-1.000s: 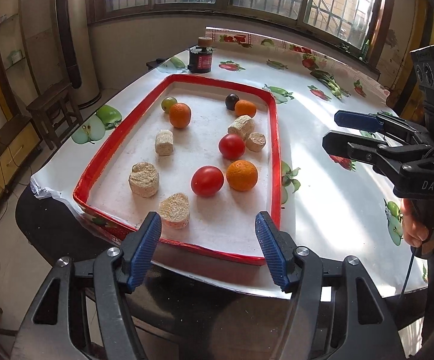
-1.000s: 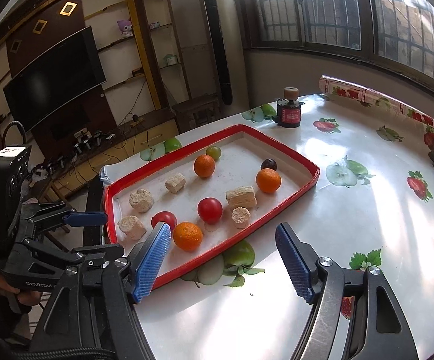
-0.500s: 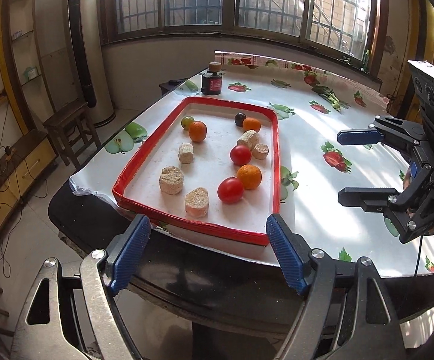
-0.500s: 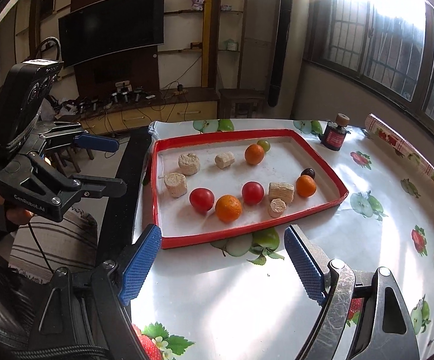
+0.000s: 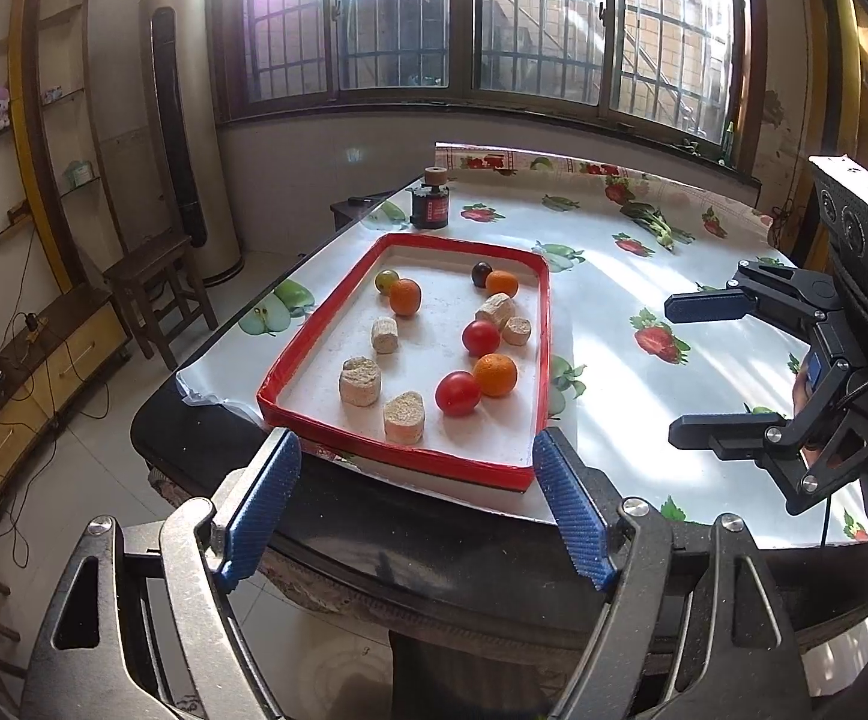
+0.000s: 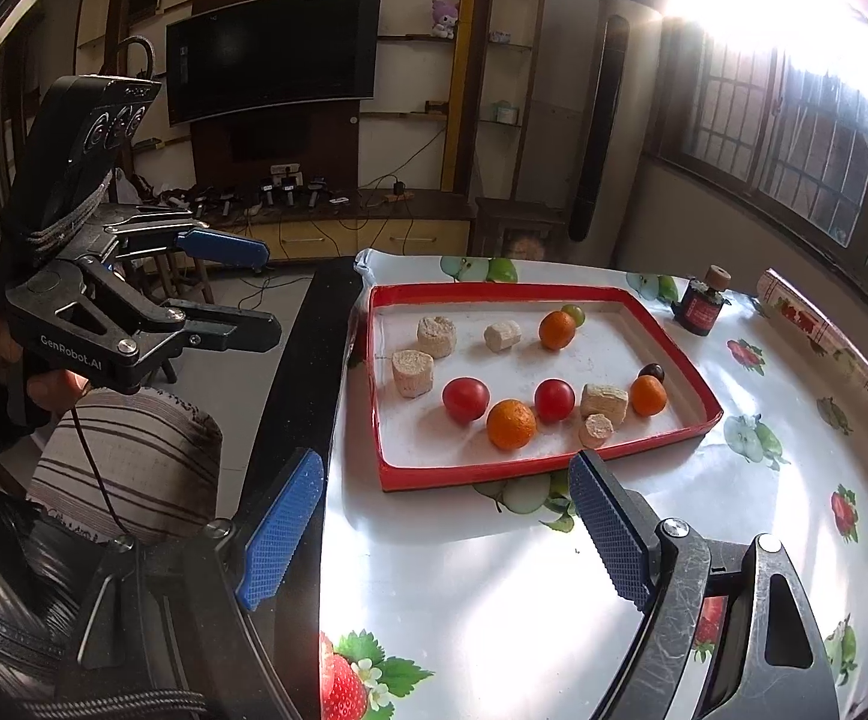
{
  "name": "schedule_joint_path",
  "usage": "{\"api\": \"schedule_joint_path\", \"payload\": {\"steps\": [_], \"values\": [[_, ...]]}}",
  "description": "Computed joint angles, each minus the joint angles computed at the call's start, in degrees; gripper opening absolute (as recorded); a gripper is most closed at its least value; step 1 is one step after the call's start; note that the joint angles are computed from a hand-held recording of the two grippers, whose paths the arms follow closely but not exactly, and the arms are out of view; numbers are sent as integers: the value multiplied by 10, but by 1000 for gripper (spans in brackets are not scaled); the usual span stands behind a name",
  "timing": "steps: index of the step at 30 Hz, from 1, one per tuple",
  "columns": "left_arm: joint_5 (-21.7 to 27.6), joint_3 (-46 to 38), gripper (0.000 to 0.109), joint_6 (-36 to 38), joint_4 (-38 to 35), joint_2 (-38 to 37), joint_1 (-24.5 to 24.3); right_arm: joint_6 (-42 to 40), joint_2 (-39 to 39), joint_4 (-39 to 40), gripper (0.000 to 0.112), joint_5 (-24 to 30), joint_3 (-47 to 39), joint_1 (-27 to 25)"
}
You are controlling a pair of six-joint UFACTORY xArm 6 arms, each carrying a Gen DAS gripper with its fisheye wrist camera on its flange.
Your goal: Organize fruits
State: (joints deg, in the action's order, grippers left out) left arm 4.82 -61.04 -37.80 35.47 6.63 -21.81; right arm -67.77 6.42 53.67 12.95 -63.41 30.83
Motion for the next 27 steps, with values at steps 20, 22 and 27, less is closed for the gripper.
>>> {"api": "schedule_joint_path", "payload": {"steps": [20,22,27], "values": [[-4,9,80,-27,36,-19,-13,-85,-36,111,88,-18,29,3],[-10,13,80,22,-16,-17,-18,-86,-36,113,88,-19,29,4],[-6,8,80,-28,47,-16,-15,-74,-32,104,88,-29,29,7]]}}
